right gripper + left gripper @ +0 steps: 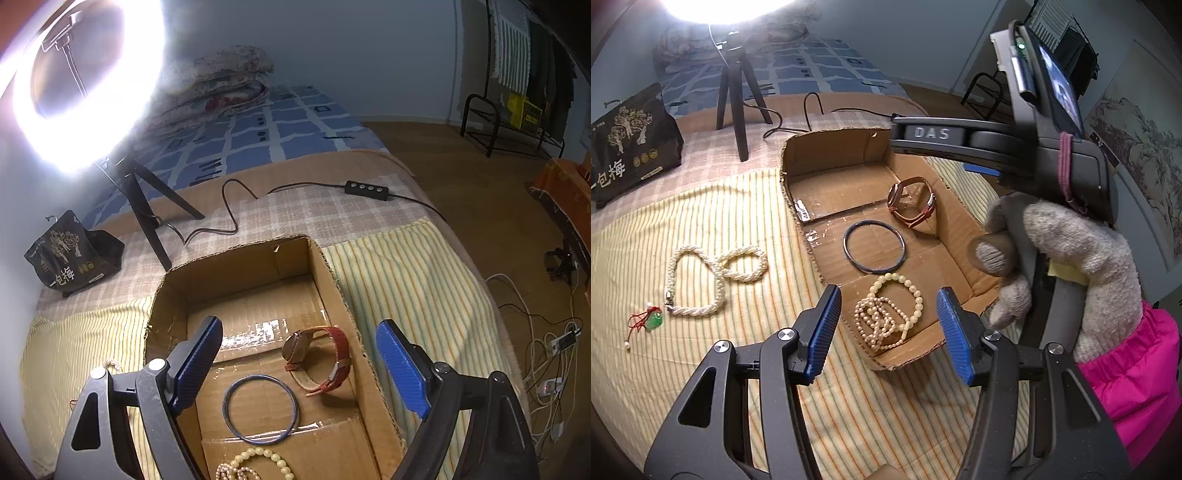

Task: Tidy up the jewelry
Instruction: 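Withdraw both tools from box back over the bed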

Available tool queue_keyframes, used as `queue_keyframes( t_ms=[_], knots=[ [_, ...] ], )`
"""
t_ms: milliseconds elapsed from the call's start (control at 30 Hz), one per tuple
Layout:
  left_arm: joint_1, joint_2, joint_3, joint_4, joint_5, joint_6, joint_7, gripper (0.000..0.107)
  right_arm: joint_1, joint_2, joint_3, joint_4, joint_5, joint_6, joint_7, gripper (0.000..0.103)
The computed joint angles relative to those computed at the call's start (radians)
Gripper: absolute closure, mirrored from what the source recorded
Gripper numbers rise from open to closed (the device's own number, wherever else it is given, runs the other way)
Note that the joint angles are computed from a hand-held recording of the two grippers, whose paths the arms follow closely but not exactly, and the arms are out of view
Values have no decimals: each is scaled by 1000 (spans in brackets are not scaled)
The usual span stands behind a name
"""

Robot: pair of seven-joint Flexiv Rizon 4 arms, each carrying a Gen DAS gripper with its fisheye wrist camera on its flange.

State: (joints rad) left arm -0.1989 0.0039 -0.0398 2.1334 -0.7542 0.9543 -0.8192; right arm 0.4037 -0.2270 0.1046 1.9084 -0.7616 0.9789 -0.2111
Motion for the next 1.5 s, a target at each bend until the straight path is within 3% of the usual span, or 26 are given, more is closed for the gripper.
queue_keyframes(
  t_ms=[400, 733, 1200, 1500],
  knots=[
    [31, 49, 42, 31, 4, 22, 47, 52, 10, 61, 29, 27, -46, -19, 33, 16],
    [109, 83, 104, 35, 4, 11, 87, 52, 44, 66, 60, 12, -77, -1, 38, 17],
    [254, 25, 148, -19, 25, -64, 60, 52, 142, -47, 84, -104, 98, 48, -132, 25],
    [315, -28, 144, -55, 53, -134, 56, 52, 198, -153, 95, -211, 263, 1, -271, 40]
  ],
)
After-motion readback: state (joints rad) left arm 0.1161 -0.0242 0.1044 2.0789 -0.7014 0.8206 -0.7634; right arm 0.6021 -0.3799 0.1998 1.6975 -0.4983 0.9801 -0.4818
